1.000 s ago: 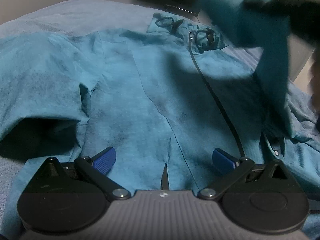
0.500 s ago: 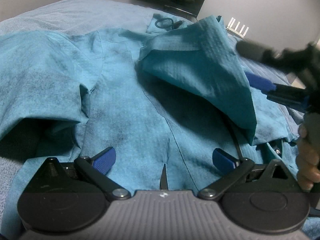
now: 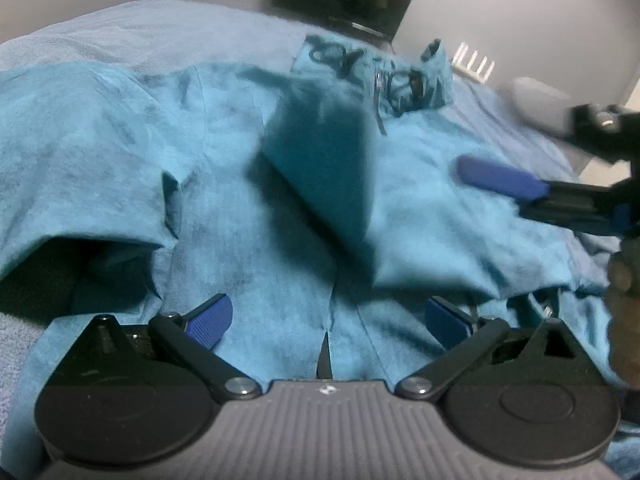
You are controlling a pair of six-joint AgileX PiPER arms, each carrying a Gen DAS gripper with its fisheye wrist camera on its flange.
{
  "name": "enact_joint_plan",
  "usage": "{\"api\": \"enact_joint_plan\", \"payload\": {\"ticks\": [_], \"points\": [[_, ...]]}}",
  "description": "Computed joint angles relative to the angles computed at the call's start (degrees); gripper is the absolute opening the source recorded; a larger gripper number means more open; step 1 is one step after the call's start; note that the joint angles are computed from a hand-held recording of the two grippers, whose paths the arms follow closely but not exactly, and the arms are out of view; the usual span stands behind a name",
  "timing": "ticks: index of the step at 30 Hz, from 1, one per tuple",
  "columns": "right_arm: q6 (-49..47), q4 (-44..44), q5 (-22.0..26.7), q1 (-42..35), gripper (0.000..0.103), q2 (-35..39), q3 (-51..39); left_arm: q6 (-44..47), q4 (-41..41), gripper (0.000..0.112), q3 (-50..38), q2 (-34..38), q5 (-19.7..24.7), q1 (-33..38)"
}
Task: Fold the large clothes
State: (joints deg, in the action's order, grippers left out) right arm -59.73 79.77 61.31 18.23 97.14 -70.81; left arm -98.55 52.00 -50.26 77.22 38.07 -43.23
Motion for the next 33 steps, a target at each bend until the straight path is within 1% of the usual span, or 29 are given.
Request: {"api": "enact_joint_plan", "payload": {"ticks": [2,3,4,6,7,9,10,11,12,14,16,17,18,19,20,21,22,23,24,26,27,28,30,33], "points": [[0.57,0.01,1.53,-3.45,0.072,-1.87,-0.11,-7.92,7.3,0.103,2.04,-1.59,0.77,-1.85],[2.11,-1.48,0.55,-4.59,0.072,-3.13,-0.84,-11.8,11.31,0.103,2.7,-2.01,2.19,-3.22],[3.18,-4.19,-1.75,-6.11,0.071,-5.19,-0.07,-15.34,15.48,0.103,3.26,-2.33,4.2,-4.82],[7.03,-12.21,-8.04,-7.94,0.072,-9.18,1.27,-18.59,20.4,0.103,3.2,-2.31,6.88,-6.79],[9.64,-17.76,-12.24,-8.55,0.07,-11.46,2.54,-18.95,22.3,0.102,2.92,-2.31,6.52,-6.79],[13.38,-26.6,-18.71,-9.79,0.063,-14.77,5.86,-15.24,22.01,0.102,0.49,-1.32,1.73,-4.27],[14.12,-28.69,-20.41,-10.38,0.058,-15.38,7.28,-11.94,20.69,0.1,-1.42,-0.11,-1.47,-2.54],[13.42,-29.21,-21.42,-11.42,0.053,-15.76,8.92,-8.02,18.89,0.099,-4.09,1.86,-4.31,-0.79],[13.34,-30.09,-22.49,-12.16,0.051,-15.85,10.09,-4.63,17.47,0.099,-6.5,3.96,-6.63,0.25],[12.91,-30.51,-25.93,-12.09,0.047,-15.12,12.58,1.31,14.51,0.099,-10.93,8.24,-9.69,1.77],[12.11,-29.35,-28.22,-11.97,0.047,-13.65,13.29,5.93,11.9,0.099,-15.32,12.11,-9.11,1.65],[9.85,-27.28,-29.33,-12.17,0.047,-12.92,14.34,7.55,11.67,0.099,-17.05,13.76,-8.32,1.43],[9.89,-27.34,-29.25,-12.37,0.047,-12.53,14.1,8.42,12.05,0.099,-18.69,15.31,-5.99,0.58],[10.0,-27.6,-29.42,-12.55,0.047,-12.37,14.03,7.97,12.86,0.099,-19.22,16.19,-4.32,-0.24],[9.4,-27.0,-30.41,-12.17,0.047,-12.37,14.73,6.01,14.31,0.095,-18.5,15.85,-4.08,-1.08],[7.81,-25.71,-31.21,-12.05,0.047,-11.94,15.4,1.77,17.69,0.095,-17.01,14.92,-5.18,-1.7],[7.78,-25.77,-31.26,-12.13,0.046,-11.75,15.45,-0.87,20.43,0.095,-15.77,13.71,-7.92,-1.76],[7.09,-24.63,-32.52,-11.19,0.047,-10.86,15.72,-1.21,22.45,0.095,-15.48,13.36,-9.81,-1.96],[7.0,-24.18,-32.43,-11.22,0.047,-10.7,15.7,0.73,22.74,0.095,-16.8,14.44,-9.4,-2.82],[6.34,-23.28,-32.59,-11.25,0.047,-10.57,15.73,9.98,17.21,0.095,-20.75,17.9,-6.62,-3.4],[5.85,-22.7,-33.29,-10.93,0.047,-10.59,15.95,12.7,14.74,0.095,-22.07,19.32,-5.26,-3.2],[4.8,-21.74,-34.03,-10.68,0.047,-10.64,16.25,13.12,13.2,0.095,-22.89,20.57,-3.62,-2.68],[4.34,-21.87,-36.23,-9.85,0.047,-10.98,16.81,10.23,12.03,0.095,-22.53,21.19,-0.57,-1.75],[6.31,-25.98,-42.41,-8.61,0.046,-11.7,18.13,5.98,12.07,0.095,-22.66,22.18,8.42,-0.62]]}}
